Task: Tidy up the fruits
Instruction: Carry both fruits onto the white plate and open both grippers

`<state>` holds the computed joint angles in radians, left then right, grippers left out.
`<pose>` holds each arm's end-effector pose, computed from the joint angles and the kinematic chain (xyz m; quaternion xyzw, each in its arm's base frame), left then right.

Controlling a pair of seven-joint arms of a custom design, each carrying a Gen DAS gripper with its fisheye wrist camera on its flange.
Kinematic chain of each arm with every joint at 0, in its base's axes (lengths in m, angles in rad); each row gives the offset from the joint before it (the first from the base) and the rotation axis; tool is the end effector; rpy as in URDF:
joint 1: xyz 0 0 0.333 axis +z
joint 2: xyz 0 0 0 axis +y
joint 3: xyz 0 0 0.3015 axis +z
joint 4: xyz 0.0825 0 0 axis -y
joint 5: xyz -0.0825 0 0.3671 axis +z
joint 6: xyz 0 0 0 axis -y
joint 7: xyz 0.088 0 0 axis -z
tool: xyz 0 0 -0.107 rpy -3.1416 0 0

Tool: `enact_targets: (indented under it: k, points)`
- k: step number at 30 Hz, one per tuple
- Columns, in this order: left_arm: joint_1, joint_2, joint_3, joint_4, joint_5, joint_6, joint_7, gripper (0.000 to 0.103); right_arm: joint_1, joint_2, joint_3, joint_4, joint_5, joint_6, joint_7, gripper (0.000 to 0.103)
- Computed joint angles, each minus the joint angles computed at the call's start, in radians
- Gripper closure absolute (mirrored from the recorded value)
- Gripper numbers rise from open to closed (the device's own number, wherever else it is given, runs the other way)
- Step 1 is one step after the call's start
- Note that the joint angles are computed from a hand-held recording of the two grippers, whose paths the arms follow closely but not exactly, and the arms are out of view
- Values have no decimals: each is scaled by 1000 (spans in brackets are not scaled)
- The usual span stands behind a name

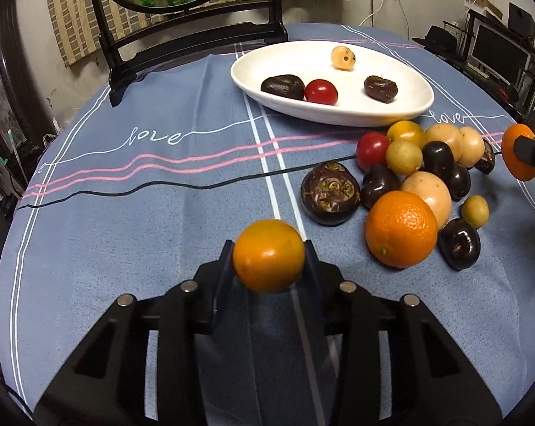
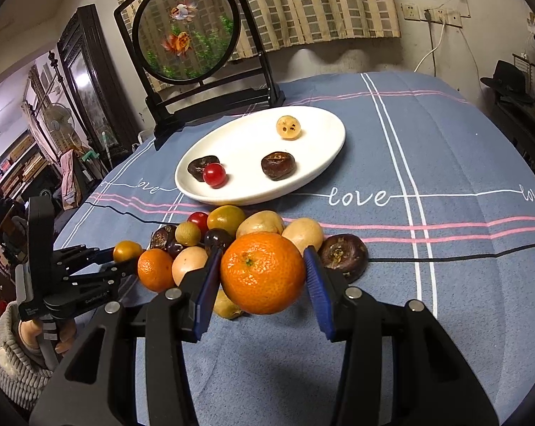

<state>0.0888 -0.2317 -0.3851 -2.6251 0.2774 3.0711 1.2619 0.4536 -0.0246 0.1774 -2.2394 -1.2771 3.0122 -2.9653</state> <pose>0.4294 -0.1551 0.3926 -0.5687 0.7537 -0.2347 0.2313 0.3821 0.3668 0.4280 -0.6689 0.6042 -0.1556 0.4041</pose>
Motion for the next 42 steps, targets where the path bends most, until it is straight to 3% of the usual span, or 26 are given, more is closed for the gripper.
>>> enact_targets:
  k: [3, 6, 10, 12, 14, 17, 21, 24, 27, 29, 30, 32, 34, 37, 40, 42]
  points:
    - [9, -21, -8, -6, 0, 10, -17, 65, 2, -1, 2, 0, -4, -12, 2, 56]
    - [58, -45, -50, 16, 9, 20, -54, 65, 3, 1, 1, 2, 6, -20, -4, 56]
    - [146, -40, -124, 139, 80, -13, -118, 65, -3, -14, -4, 24, 69, -43, -83, 56]
    - [162, -11, -135, 211, 121, -26, -158, 65, -8, -15, -4, 77, 103, -82, -155, 56]
    - [133, 63, -116, 309, 128, -53, -167, 65, -14, 15, -7, 154, 112, -105, -195, 56]
    - [126, 198, -125, 450, 203, -100, -246, 65, -8, 117, -23, 278, 163, -115, -273, 56]
    - [55, 383, -83, 616, 218, -193, -254, 65, -5, 269, -36, 395, 377, -105, -466, 56]
    - [0, 500, -44, 725, 208, -254, -237, 65, -30, 365, -12, 471, 547, -131, -625, 56]
    - [-37, 570, -14, 783, 166, -274, -199, 64, -76, 440, 44, 542, 718, -180, -805, 55]
    - [-79, 588, 30, 801, 178, -275, -208, 59, -75, 458, 42, 560, 773, -202, -853, 52]
    - [-94, 588, 46, 799, 176, -270, -208, 46, -73, 464, 37, 563, 795, -204, -872, 39]
    - [-137, 583, 98, 790, 192, -249, -239, 40, -28, 456, -20, 554, 779, -188, -844, 31]
    - [-145, 580, 106, 788, 150, -248, -205, 40, 19, 442, -76, 540, 758, -182, -820, 31]
    - [-161, 559, 130, 764, 96, -233, -178, 40, 41, 427, -105, 517, 787, -155, -835, 31]
    - [-216, 510, 204, 718, 113, -215, -223, 30, 68, 391, -135, 477, 784, -134, -806, 31]
    - [-251, 450, 254, 655, 141, -192, -252, 29, 83, 356, -150, 437, 764, -112, -773, 31]
